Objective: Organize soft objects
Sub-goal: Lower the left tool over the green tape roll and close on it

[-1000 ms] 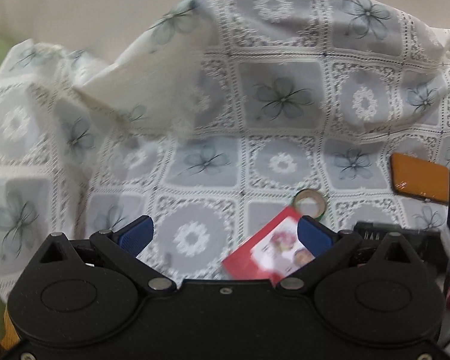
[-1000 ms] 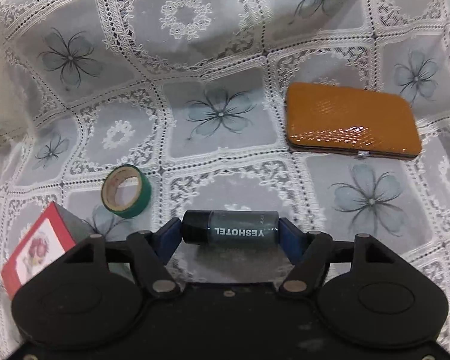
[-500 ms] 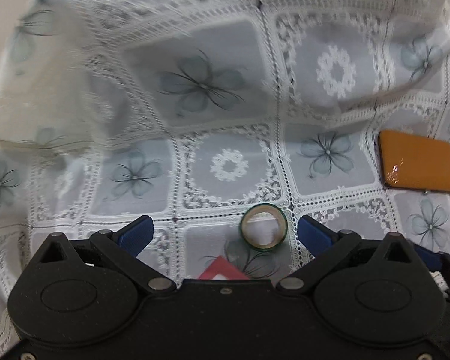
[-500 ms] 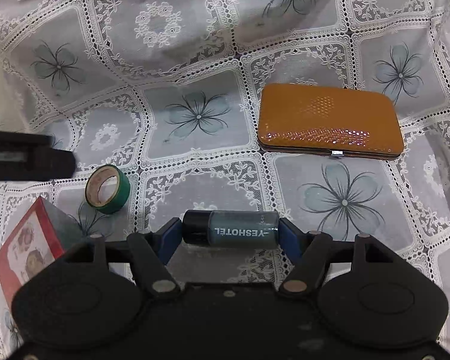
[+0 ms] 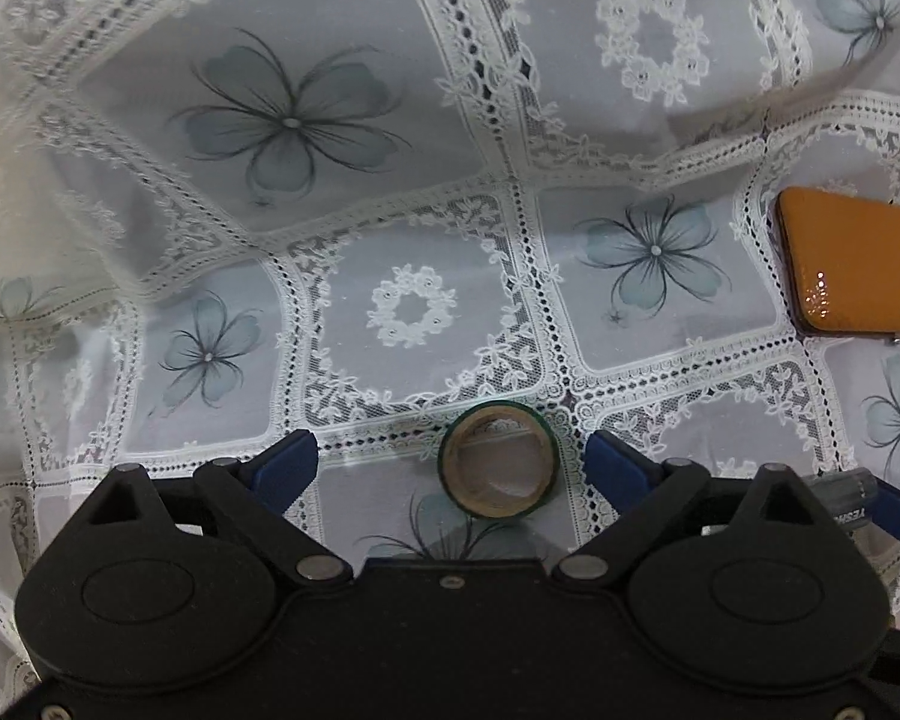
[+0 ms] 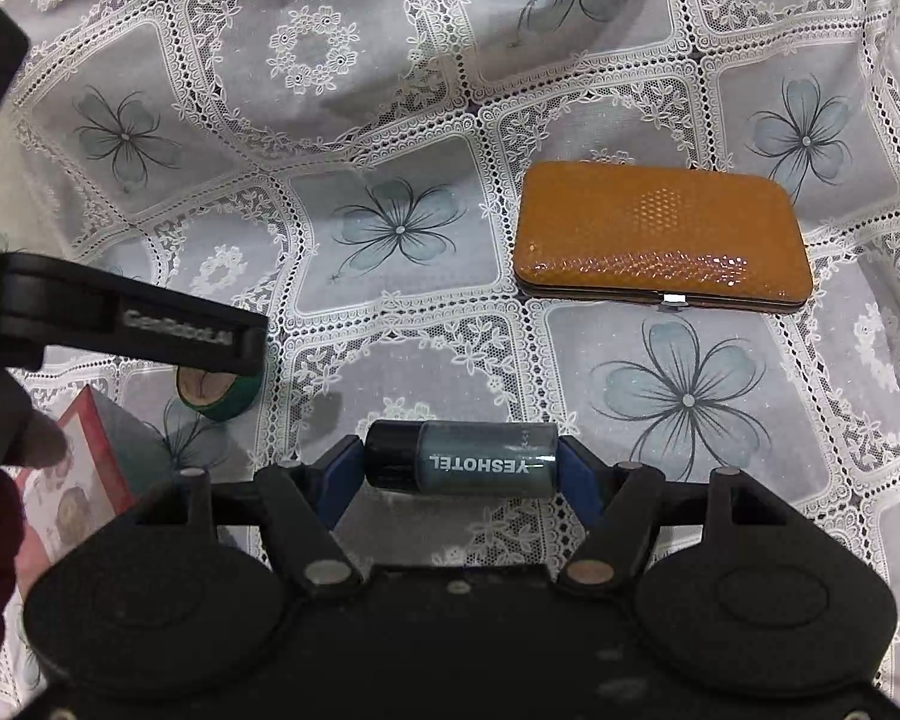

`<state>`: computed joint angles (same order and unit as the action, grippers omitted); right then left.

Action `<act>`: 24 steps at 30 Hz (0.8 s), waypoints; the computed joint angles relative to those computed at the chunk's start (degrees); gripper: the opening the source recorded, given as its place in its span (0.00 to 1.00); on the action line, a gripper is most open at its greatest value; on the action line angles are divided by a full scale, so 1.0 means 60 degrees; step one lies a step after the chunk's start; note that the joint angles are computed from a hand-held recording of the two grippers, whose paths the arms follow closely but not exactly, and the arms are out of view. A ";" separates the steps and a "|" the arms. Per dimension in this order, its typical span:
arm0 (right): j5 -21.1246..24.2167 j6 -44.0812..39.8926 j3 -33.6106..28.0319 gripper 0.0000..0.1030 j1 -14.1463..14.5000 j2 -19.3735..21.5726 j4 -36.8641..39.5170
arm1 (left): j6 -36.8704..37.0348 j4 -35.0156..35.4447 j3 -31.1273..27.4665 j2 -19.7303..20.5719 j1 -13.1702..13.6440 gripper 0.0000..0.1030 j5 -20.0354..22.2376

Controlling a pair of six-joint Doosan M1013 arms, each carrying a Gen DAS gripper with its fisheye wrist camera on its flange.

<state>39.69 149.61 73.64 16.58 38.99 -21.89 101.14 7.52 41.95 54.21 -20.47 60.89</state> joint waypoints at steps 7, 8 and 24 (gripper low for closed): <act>-0.0103 -0.0059 0.0041 0.67 -0.0047 -0.0018 0.0107 | 0.0065 -0.0034 -0.0472 0.0325 0.0004 0.81 0.0651; -0.0096 -0.0057 0.0035 0.67 -0.0047 -0.0014 0.0103 | 0.0059 -0.0041 -0.0521 0.0361 0.0004 0.79 0.0721; 0.0041 0.0039 -0.0024 0.67 -0.0043 -0.0016 0.0074 | -0.0061 -0.1063 -0.0955 0.0520 0.0241 0.46 0.1128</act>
<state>39.93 149.85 73.50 16.32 38.89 -21.44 100.78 1.14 36.22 57.32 -19.02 67.65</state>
